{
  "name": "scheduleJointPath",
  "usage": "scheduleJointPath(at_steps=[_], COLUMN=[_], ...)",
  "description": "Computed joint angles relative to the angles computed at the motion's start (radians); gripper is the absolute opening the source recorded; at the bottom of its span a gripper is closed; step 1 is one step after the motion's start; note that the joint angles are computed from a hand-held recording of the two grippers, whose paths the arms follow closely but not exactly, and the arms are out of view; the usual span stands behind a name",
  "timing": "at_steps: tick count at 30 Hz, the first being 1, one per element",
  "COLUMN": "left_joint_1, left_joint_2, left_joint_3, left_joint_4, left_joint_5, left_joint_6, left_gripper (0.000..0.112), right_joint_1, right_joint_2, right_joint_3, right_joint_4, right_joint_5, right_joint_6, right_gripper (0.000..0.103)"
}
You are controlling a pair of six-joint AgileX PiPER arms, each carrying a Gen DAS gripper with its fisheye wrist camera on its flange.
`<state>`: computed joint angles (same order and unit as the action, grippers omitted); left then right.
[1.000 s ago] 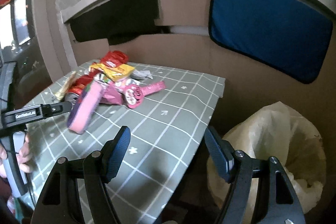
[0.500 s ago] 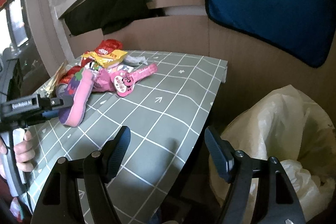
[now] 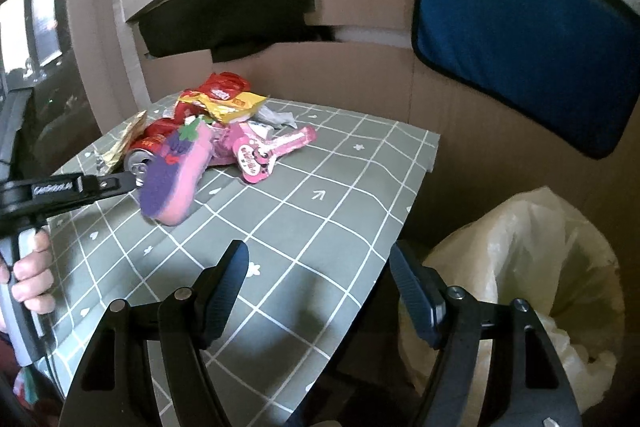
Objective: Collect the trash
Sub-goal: 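Move the left gripper to the purple eggplant sponge and close on it, then lift the sponge with the left gripper while the right gripper grasps the yellow snack bag with foil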
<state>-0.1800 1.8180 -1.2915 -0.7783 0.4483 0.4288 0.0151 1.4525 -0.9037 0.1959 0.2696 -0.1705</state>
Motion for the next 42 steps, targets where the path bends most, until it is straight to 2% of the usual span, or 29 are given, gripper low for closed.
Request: scheduleJointPath(at_steps=[4, 6, 7, 8, 10, 11, 13, 17, 22, 24, 25, 26, 28, 31, 35, 38, 39, 40, 42], left_joint_1=[0.044, 0.066, 0.081, 0.095, 0.084, 0.076, 0.059, 0.032, -0.015, -0.035, -0.037, -0.039, -0.043, -0.051, -0.028, 0.035, 0.049, 0.066, 0.099], left_joint_2=[-0.045, -0.049, -0.036, -0.018, 0.0, 0.01, 0.047, 0.173, 0.269, 0.279, 0.28, 0.277, 0.25, 0.103, -0.091, -0.211, -0.234, -0.266, -0.316], left_joint_3=[0.071, 0.087, 0.078, 0.063, 0.051, 0.045, -0.006, -0.193, -0.338, -0.366, -0.369, -0.369, -0.346, -0.17, 0.025, 0.136, 0.155, 0.185, 0.232], left_joint_4=[-0.158, -0.24, -0.291, -0.335, -0.374, -0.392, -0.308, -0.117, 0.041, 0.116, 0.128, 0.137, 0.149, 0.121, 0.082, 0.133, 0.171, 0.232, 0.388], left_joint_5=[0.034, 0.049, 0.074, 0.105, 0.084, 0.054, 0.039, 0.143, 0.197, 0.182, 0.181, 0.189, 0.188, 0.08, 0.014, -0.013, -0.028, -0.053, -0.091], left_joint_6=[0.172, 0.242, 0.281, 0.311, 0.312, 0.305, 0.203, 0.027, -0.123, -0.208, -0.226, -0.252, -0.277, -0.189, -0.072, -0.117, -0.153, -0.208, -0.346], left_gripper=[0.014, 0.018, 0.03, 0.052, 0.063, 0.064, 0.064, 0.064, 0.066, 0.065, 0.057, 0.043, 0.033, 0.032, 0.032, 0.032, 0.032, 0.032, 0.032], right_joint_1=[0.006, 0.005, 0.004, 0.004, -0.001, -0.006, -0.021, -0.072, -0.121, -0.129, -0.132, -0.135, -0.128, -0.1, -0.057, -0.021, -0.014, 0.002, 0.055], right_joint_2=[-0.007, -0.012, -0.014, -0.019, -0.026, -0.028, -0.028, -0.014, 0.0, 0.002, 0.002, 0.004, 0.002, -0.012, -0.018, 0.019, 0.039, 0.064, 0.123], right_joint_3=[-0.007, -0.004, -0.001, 0.005, 0.018, 0.024, 0.035, 0.053, 0.078, 0.084, 0.087, 0.088, 0.093, 0.094, 0.057, -0.026, -0.059, -0.098, -0.188], right_joint_4=[0.076, 0.118, 0.129, 0.136, 0.148, 0.152, 0.184, 0.366, 0.538, 0.558, 0.562, 0.564, 0.51, 0.376, 0.42, 0.51, 0.548, 0.559, 0.507], right_joint_5=[0.016, 0.019, 0.02, 0.019, 0.02, 0.019, 0.015, 0.016, -0.001, -0.008, -0.012, -0.016, -0.042, -0.081, -0.058, 0.046, 0.09, 0.129, 0.182], right_joint_6=[-0.064, -0.104, -0.119, -0.129, -0.149, -0.156, -0.189, -0.368, -0.539, -0.563, -0.57, -0.576, -0.528, -0.4, -0.462, -0.567, -0.605, -0.611, -0.569], right_gripper=[0.071, 0.071, 0.071, 0.071, 0.071, 0.071, 0.071, 0.071, 0.071, 0.071, 0.071, 0.071, 0.071, 0.071, 0.071, 0.069, 0.064, 0.059, 0.057])
